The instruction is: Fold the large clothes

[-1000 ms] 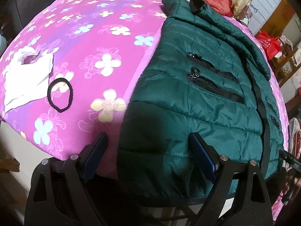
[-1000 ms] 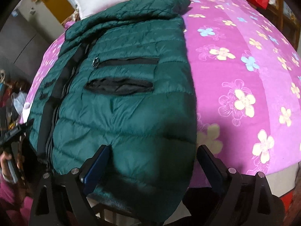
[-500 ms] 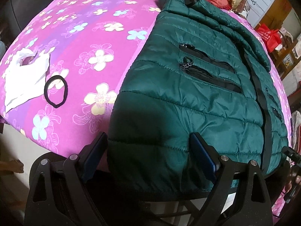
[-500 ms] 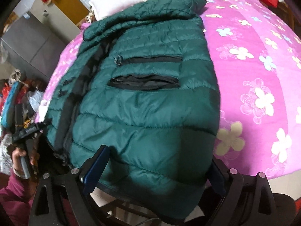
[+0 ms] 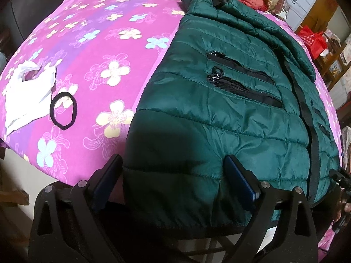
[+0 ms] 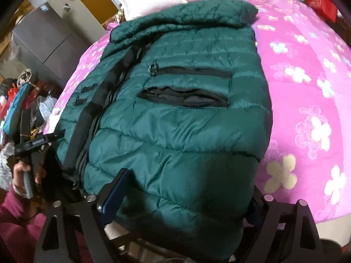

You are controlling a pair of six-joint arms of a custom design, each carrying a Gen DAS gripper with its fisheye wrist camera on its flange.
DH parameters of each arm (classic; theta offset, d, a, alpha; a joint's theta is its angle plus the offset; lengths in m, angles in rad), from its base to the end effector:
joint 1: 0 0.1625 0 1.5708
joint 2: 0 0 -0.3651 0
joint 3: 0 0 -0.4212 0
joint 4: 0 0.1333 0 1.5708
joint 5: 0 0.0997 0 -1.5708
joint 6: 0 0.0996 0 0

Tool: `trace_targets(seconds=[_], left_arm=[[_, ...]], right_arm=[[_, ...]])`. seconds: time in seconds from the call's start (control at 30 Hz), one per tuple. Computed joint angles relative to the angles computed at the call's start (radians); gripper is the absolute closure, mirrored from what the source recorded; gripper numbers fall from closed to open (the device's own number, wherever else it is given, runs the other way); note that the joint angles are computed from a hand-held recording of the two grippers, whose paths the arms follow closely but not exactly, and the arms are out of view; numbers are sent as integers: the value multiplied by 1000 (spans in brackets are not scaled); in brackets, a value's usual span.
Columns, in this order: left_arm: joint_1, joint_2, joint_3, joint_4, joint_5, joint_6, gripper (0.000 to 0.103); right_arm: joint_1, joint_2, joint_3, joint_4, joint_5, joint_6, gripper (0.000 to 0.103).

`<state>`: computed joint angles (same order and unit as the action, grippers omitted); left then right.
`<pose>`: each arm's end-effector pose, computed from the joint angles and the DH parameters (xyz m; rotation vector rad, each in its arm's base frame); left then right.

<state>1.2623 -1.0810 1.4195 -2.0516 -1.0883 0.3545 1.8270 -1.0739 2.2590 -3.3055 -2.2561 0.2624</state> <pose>-0.0355 -0.7027 0.2716 0.8189 2.5219 -0.1739 0.1840 -0.4250 0.0795 -0.2563 -2.4712 0.8997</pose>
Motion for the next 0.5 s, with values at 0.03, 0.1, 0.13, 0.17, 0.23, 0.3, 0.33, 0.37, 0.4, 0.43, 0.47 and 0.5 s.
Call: trace_targets(seconds=[0.03, 0.1, 0.13, 0.17, 0.23, 0.3, 0.33, 0.37, 0.4, 0.43, 0.47, 0.5], left_arm=[[1, 0, 0, 0, -4, 3, 9], [4, -4, 2, -4, -16, 12, 9], [5, -6, 6, -10, -21, 20, 9], [6, -8, 11, -20, -24, 28, 9], [5, -10, 18, -35, -22, 35, 9], [3, -9, 22, -42, -16, 30, 9], [2, -7, 21, -39, -12, 27, 9], [-1, -5, 18, -31, -8, 29, 9], [-1, -5, 15, -22, -15, 38, 17], [-2, -7, 14, -18, -28, 49, 35], [-4, -10, 14, -15, -37, 54, 45], [-10, -19, 28, -39, -32, 67, 58]], right_arm=[[8, 6, -9, 18, -26, 2, 29], [17, 2, -11, 30, -31, -15, 41], [15, -4, -5, 21, -19, -28, 44], [12, -9, 0, 17, -8, -38, 45], [-4, -18, 16, -6, 19, -50, 45], [-16, -15, 26, -49, 34, -51, 45], [-15, -10, 24, -59, 33, -51, 45], [-10, -4, 20, -59, 22, -56, 46], [-1, 6, 12, -61, 4, -65, 48], [8, 15, 6, -65, -16, -74, 57], [16, 20, 0, -62, -37, -78, 70], [23, 20, -5, -53, -58, -83, 73]])
